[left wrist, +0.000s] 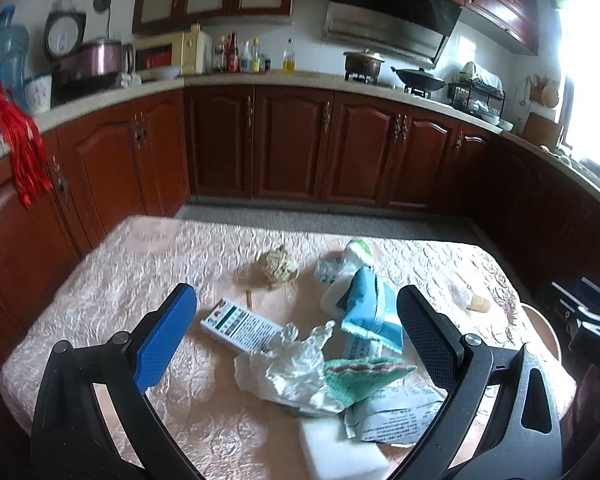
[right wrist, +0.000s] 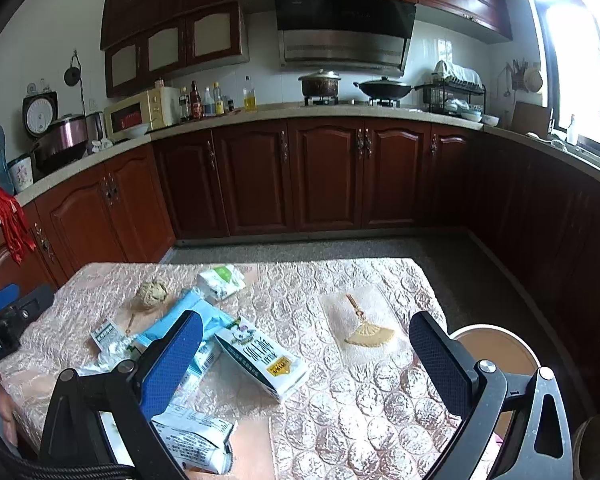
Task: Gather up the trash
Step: 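Grasp the plastic bag with the left tool while the right tool grasps the milk carton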
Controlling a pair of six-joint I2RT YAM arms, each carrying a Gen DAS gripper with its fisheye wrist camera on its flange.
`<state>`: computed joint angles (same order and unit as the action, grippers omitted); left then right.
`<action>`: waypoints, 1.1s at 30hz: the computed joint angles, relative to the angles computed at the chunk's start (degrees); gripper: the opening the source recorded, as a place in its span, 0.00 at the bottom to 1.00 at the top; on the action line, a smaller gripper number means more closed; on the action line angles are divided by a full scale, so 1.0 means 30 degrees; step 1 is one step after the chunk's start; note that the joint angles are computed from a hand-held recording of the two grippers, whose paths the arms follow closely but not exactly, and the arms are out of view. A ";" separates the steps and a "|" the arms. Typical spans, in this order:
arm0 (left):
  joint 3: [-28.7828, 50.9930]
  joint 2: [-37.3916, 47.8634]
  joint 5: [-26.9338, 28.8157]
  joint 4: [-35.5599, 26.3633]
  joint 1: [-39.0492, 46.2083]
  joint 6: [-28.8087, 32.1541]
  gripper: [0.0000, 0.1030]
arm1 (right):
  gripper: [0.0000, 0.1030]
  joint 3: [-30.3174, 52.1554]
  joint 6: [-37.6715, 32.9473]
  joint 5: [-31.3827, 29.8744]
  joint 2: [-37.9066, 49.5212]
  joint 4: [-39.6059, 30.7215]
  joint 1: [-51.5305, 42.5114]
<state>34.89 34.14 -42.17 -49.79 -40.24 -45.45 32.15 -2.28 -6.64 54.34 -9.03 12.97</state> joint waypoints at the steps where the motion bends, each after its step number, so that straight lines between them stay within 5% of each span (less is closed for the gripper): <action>1: -0.0110 -0.0405 0.0821 0.0146 0.0737 0.0501 0.97 | 0.99 0.0085 -0.0044 -0.0306 0.0323 -0.0062 -0.0133; 3: -0.0361 -0.1015 0.2880 0.0429 0.2600 0.1720 0.97 | 0.99 0.0221 -0.0179 -0.0889 0.1026 -0.0090 -0.0317; 9: -0.0931 -0.0935 0.5013 0.0285 0.4171 0.3848 0.97 | 0.99 0.0653 -0.1142 -0.1372 0.3748 0.0572 -0.0094; 13: -0.1810 -0.1338 0.9487 0.1064 0.6596 0.5541 0.97 | 0.99 0.1113 -0.1293 -0.1644 0.5574 0.0470 0.0076; 18: -0.2230 0.0367 1.0129 0.2393 0.6980 0.6143 0.97 | 0.99 0.2292 -0.1044 -0.3109 0.7615 -0.0558 0.0216; 21: -0.2707 0.1149 1.1611 0.3647 0.8670 0.7113 0.96 | 0.99 0.3340 -0.1720 -0.3378 0.9353 -0.0777 0.0281; 23: -0.2770 0.2027 1.2661 0.4240 0.9613 0.7671 0.85 | 0.99 0.4059 -0.2064 -0.3417 1.0464 -0.0771 0.0343; 33: -0.3038 0.6025 1.6509 0.6716 1.4471 0.9917 0.83 | 0.99 1.0056 -0.4954 -0.3545 1.7370 -0.3603 0.1732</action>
<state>25.77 52.22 7.36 -29.64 3.18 -15.70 62.31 -17.14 -17.27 106.45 -19.84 18.16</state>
